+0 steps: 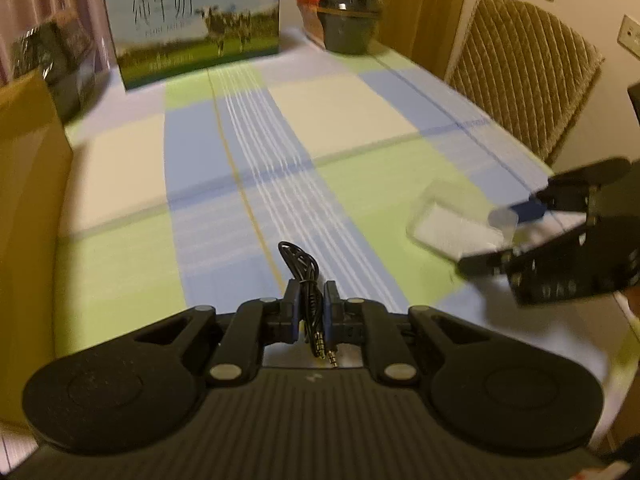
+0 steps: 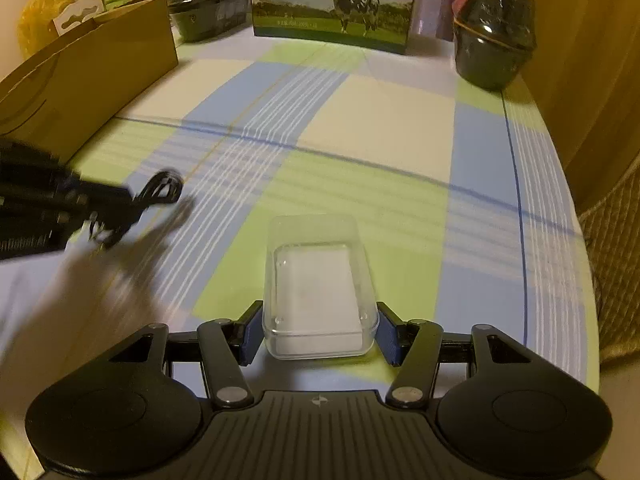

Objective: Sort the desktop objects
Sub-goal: 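Grasp the clear plastic container with the right tool, then lift the cable and container and carry them over the cardboard box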

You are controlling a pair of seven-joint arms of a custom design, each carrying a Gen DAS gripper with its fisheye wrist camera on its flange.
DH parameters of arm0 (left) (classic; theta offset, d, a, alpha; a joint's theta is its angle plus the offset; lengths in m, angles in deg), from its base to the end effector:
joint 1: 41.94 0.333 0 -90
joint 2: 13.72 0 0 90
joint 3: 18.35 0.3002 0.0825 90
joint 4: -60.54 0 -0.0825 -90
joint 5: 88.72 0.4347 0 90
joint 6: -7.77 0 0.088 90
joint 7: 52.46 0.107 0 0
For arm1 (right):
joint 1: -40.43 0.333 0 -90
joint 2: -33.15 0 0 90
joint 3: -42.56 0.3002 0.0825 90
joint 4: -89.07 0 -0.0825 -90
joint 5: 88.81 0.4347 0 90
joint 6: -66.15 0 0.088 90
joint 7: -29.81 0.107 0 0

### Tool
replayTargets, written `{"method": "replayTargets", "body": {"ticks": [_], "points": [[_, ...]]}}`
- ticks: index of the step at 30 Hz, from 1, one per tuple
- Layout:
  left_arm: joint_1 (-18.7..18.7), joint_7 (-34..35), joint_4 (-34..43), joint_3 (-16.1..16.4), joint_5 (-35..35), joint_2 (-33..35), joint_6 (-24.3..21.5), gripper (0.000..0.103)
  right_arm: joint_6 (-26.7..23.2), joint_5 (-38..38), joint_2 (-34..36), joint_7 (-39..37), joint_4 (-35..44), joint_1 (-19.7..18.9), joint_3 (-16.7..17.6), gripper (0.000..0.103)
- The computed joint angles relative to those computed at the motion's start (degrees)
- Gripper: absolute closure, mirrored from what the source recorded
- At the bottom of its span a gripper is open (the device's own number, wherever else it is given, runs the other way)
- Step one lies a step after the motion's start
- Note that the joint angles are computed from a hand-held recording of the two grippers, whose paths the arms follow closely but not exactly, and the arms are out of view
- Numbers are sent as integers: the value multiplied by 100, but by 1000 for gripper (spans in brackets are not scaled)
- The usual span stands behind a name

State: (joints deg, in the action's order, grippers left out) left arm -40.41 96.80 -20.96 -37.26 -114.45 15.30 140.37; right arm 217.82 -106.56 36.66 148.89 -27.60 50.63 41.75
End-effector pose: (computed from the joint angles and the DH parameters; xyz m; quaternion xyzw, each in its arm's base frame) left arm 0.7492 -0.1949 0.4341 -0.2554 0.9104 -0.3181 0.0697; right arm 0.6382 0.1139 0.4340 -0.6382 0.7136 -0.2135 0.1946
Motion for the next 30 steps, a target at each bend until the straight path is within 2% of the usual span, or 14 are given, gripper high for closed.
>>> {"method": "replayTargets", "body": {"ticks": [6, 10, 21, 30], "points": [[27, 218, -288, 20, 23, -151, 105, 91, 193, -214, -178, 407, -269, 16, 18, 47], [7, 195, -227, 23, 25, -86, 155, 90, 363, -403, -234, 704, -379, -46, 25, 41], [-48, 116, -87, 34, 256, 91, 143, 83, 644, -732, -183, 1205, -414, -140, 18, 36], [7, 154, -154, -47, 192, 53, 229, 92, 682, -639, -85, 1127, -354, -103, -18, 35]]}}
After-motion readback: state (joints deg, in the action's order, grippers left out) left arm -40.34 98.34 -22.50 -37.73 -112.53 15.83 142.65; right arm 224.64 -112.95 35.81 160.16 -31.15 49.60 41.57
